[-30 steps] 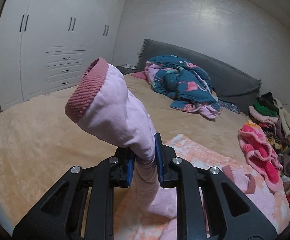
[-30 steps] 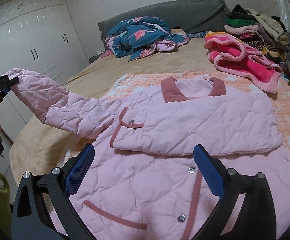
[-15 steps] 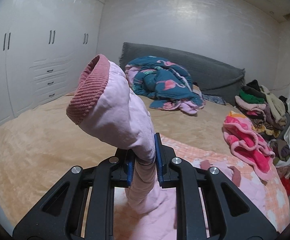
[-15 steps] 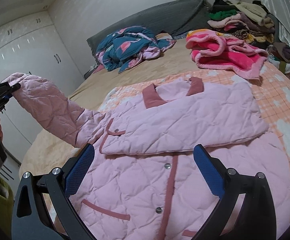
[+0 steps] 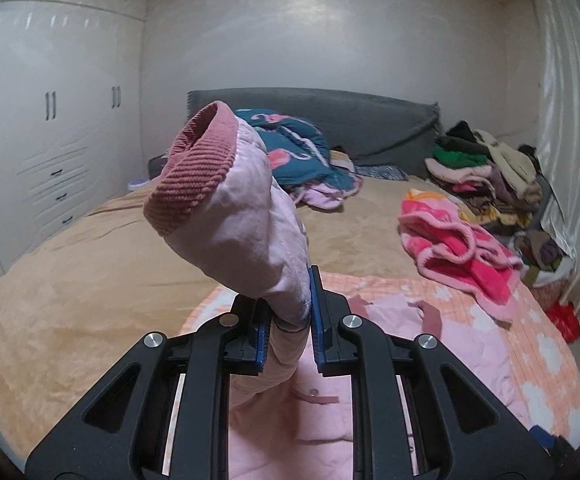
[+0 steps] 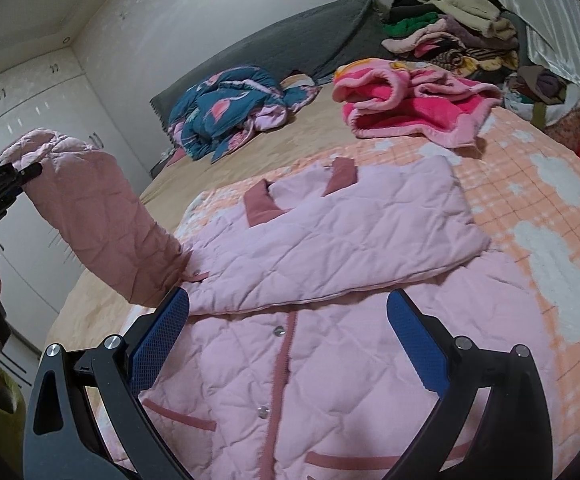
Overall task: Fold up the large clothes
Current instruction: 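Lift the held sleeve upward with the left tool, then fold the sleeve across the jacket body with the left tool and release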
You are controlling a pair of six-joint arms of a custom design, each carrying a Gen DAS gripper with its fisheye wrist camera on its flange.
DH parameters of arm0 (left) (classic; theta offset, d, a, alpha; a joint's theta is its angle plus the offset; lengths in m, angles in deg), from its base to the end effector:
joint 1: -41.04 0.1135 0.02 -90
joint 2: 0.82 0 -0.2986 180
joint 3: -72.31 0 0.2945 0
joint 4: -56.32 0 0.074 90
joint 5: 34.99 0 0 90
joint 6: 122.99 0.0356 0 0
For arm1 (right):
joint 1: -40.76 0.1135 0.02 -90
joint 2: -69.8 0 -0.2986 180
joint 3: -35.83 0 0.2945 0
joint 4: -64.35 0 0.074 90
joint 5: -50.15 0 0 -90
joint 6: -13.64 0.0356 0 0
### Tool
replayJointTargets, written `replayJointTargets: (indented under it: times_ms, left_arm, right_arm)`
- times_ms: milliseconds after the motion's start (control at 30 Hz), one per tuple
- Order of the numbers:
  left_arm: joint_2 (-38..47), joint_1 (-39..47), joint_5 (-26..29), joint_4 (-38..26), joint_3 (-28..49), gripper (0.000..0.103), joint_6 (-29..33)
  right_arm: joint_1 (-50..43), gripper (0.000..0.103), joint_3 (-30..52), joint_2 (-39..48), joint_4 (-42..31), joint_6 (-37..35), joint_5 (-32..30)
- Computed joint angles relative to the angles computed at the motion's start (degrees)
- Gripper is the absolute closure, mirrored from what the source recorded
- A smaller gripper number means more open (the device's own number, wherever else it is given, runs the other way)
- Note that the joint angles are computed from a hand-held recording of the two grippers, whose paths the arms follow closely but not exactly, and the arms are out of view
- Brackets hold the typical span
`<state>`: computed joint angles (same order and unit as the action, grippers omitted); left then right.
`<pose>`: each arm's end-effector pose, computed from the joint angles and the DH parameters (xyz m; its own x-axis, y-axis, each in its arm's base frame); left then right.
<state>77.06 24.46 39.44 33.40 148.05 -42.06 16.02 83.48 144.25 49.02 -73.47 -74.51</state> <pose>0.3379 -0.0906 0.3486 -0.4075 -0.0371 -0.9125 -0.0227 0.9993 -0.0305 0.2622 -0.0985 0.1991 -0.6104 0.3269 -0.7214 -0.0081 0.9082 0.4184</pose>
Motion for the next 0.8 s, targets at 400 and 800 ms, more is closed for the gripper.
replayJointTargets:
  times_ms: [400,800]
  left_arm:
    - [7.25,-9.58,-2.27,1.66,1.76,0.094,-1.01]
    - [14.26,-15.43,0.21,4.09,0.75,0.092,0.87]
  right_arm:
    - [-11.67,0.004,1.19,2.59,-3.03,-4.38,-3.91]
    - [-17.37,0.004,1.56,6.59,-1.42,-4.62,-2.43]
